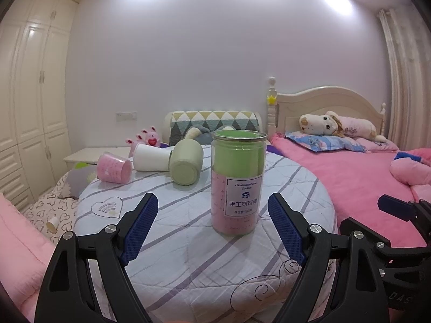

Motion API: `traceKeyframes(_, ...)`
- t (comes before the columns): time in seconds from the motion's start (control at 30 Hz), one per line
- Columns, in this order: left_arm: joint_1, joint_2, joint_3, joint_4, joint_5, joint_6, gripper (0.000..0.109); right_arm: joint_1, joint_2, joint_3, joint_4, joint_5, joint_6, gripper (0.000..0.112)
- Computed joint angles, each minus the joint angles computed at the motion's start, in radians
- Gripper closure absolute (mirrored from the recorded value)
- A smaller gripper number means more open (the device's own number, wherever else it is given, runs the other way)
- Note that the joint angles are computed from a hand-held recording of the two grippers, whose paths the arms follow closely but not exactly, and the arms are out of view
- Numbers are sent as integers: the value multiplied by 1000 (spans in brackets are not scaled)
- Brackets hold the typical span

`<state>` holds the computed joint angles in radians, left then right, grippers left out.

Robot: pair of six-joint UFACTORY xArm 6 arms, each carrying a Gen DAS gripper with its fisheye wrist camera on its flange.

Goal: Flip cup upright

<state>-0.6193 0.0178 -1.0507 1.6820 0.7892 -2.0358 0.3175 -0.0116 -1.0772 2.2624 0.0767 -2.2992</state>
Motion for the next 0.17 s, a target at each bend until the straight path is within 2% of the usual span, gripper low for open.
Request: traceKeyframes(0.17,5,2,-1,-7,-8,0,21,3,1,3,-30,-2,28,31)
